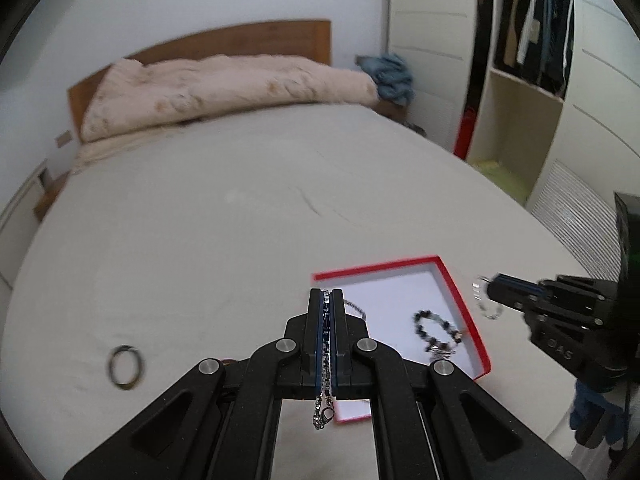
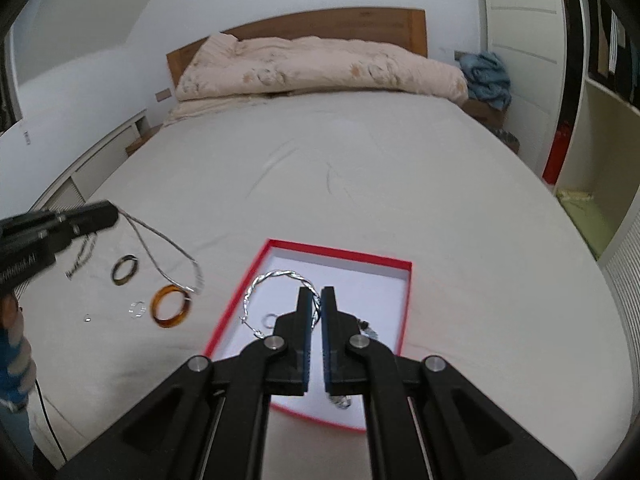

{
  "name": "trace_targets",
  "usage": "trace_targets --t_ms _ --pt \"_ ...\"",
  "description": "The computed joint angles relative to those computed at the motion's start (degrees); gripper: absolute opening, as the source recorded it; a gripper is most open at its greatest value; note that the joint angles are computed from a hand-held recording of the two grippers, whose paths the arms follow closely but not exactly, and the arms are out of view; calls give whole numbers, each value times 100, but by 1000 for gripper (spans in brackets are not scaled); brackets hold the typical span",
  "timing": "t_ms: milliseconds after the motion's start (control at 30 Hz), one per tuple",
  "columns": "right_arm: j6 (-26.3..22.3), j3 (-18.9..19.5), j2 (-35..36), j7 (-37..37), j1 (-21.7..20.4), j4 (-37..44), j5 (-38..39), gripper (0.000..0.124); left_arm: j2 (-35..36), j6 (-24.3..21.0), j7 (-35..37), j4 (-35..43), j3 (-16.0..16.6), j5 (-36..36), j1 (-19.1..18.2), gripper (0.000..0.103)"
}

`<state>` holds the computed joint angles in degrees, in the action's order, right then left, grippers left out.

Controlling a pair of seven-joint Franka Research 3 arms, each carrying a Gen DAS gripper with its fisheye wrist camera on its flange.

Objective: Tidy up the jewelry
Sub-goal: 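Carry the necklace into the red box and open the left tool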

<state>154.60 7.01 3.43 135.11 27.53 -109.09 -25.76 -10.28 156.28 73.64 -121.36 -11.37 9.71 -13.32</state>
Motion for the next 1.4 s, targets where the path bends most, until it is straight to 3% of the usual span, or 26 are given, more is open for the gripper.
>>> trace_targets --t_ms 267,467,933,1300,1400 --pt "348 -272 713 -343 -58 212 458 4 1291 -99 -199 793 -186 399 -88 2" --pt "313 -507 1295 -704 36 614 848 4 2009 -170 -459 1329 -144 773 -148 2" --pt "99 -581 1654 -1707 51 699 1784 4 2343 -253 -489 1055 -145 665 -144 2" --pt "174 -687 1630 -1802 165 611 1687 5 2320 -244 -709 873 -92 905 -141 4" --pt "200 -722 1631 -1741 206 605 1629 6 2387 -268 -611 966 -123 820 -95 8"
